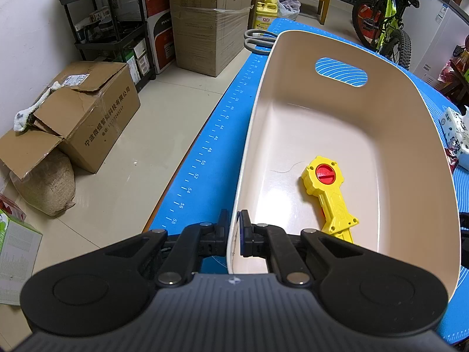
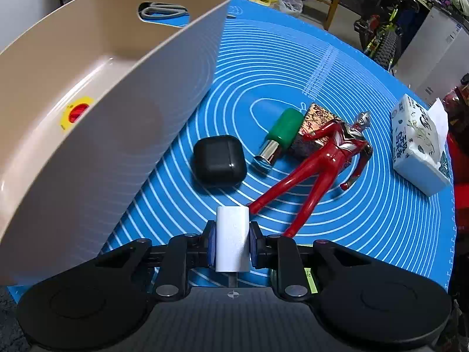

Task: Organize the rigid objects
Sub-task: 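Grasp the white charger with the right gripper, then carry the white charger into the basket and release it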

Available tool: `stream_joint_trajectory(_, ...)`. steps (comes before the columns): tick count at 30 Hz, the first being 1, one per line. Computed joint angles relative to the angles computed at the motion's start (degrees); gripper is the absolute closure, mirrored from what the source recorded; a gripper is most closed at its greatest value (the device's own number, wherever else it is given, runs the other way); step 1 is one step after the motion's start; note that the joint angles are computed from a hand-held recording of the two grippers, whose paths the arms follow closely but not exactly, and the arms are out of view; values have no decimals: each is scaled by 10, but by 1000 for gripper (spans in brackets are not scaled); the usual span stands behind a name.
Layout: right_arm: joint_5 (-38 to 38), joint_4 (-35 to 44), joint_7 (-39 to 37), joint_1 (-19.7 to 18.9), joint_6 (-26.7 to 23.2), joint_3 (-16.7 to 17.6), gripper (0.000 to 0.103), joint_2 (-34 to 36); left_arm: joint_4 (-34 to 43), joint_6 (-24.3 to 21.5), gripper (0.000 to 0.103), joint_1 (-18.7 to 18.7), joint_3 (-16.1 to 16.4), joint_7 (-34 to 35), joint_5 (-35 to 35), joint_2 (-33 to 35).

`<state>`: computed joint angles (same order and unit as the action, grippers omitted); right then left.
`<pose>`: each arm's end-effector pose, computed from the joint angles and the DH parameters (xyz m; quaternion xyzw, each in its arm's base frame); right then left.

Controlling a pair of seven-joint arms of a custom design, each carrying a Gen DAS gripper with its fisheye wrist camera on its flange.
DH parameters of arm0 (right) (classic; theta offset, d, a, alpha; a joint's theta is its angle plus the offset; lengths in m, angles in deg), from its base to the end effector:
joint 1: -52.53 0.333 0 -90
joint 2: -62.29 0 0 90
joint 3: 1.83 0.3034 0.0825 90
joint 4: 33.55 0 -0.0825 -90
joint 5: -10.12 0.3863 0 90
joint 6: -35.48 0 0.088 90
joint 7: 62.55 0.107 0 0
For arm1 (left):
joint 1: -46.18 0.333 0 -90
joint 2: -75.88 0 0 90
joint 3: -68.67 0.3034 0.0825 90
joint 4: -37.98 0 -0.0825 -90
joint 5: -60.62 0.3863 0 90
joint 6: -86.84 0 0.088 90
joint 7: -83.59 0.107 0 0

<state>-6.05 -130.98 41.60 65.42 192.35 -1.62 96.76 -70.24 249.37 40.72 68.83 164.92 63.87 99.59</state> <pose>0.6855 0.1703 0.2789 -0.7585 0.6101 -0.1806 0.1407 0.6671 -0.0650 0.3335 -0.6850 0.6790 -0.1980 0.1749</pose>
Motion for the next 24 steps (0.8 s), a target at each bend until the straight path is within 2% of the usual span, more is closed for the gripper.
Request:
stream_joint_trajectory(6, -63, -40, 67, 38, 49, -48, 71, -44, 1, 1, 94, -1, 0, -1, -1, 2)
stream_joint_trajectory(11, -142, -52, 159, 75, 112, -93, 71, -85, -3, 5, 94, -3, 2, -4, -1, 2)
stream_joint_trajectory(13, -163, -40, 182, 79, 131, -97, 71, -90, -3, 4, 94, -2, 1, -3, -1, 1)
stream_joint_trajectory(18, -124, 23, 119, 41, 126, -29, 71, -63, -5, 6, 94, -1, 1, -3, -3, 1)
stream_joint_trajectory(24, -70, 133, 53, 46, 64, 6, 71, 13, -4, 5, 94, -1, 1, -1, -4, 1)
